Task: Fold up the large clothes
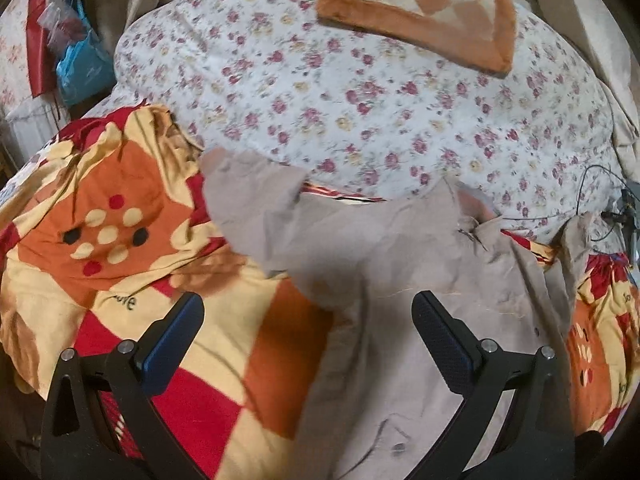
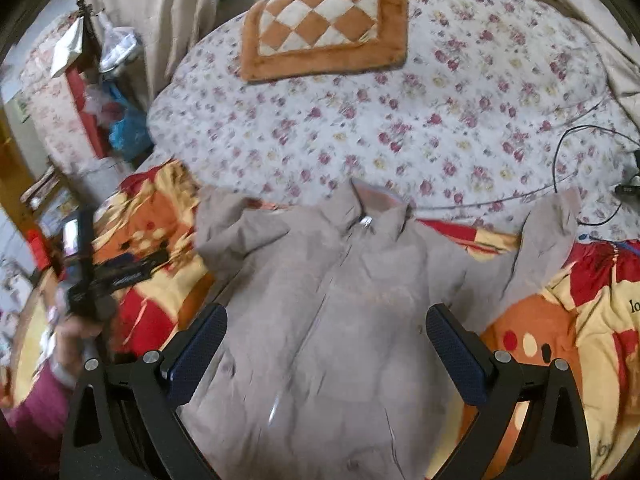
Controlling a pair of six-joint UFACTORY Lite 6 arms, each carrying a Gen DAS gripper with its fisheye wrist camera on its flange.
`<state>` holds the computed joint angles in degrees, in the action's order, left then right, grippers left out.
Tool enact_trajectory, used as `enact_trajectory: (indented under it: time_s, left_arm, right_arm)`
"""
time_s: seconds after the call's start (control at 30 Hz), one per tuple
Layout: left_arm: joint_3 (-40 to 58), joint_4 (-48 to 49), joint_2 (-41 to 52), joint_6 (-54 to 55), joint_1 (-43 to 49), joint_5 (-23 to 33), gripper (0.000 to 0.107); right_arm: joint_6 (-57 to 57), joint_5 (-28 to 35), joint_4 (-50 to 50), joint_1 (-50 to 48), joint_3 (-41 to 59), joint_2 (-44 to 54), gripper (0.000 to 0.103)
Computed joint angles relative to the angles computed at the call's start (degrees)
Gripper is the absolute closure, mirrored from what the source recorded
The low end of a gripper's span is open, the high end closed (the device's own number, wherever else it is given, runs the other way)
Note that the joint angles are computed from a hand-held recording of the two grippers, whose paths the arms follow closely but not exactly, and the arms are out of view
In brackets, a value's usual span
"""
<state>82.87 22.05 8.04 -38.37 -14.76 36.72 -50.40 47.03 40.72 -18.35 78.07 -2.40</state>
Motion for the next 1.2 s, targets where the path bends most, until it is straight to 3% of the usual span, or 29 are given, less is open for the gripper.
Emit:
enact_trajectory:
  time_s: [0.07,0.13,0.23,0.4,0.53,0.63,0.77,0.93,1.2]
  left_arm:
    - [1.4,2.8,2.2,-3.0,-2.6,0.6,0.004]
    - [0.8,5.9,3.3,-6.5,-4.5,-0.8,0.004]
    - [2.0,9.7,6.8,-11.5,-6.5,-2.2,0.004]
    - [5.6,15.4,15.2,-18.9,-8.2,-5.0,0.004]
    - [5.7,22.2,19.6,-25.5,-8.5,-8.1,0.004]
    - [10.3,16.7,24.4,-20.2,-8.0,-7.5,0.004]
    - [11.9,18.2,26.2,-21.1,-8.7,-6.5,0.004]
    - [11.7,16.8,25.9,-20.2,-7.8,-7.1,0.004]
    - [12.3,16.4,26.7,-19.9,-8.0,-6.2,0.004]
  right_arm:
    - [2.9,-6.2,-2.6,3.5,1.4,3.0,0.003]
    - [-1.5,-13.5,0.7,4.7,-4.0,2.9,0.003]
    - [-10.3,-12.2,10.7,4.1,-3.4,8.9,0.003]
    - [-15.4,-18.7,18.6,5.5,-0.2,20.1,0.003]
    - [-16.3,-24.8,18.4,7.2,2.4,26.3,0.003]
    - [-18.9,-29.4,18.0,8.4,2.9,28.4,0.003]
    - [-28.6,-30.3,27.2,7.7,2.2,29.5,0.003]
    - [-22.4,-29.0,21.8,7.8,4.3,31.2,0.003]
    - [-32.2,-32.6,30.2,8.8,0.9,29.2,0.003]
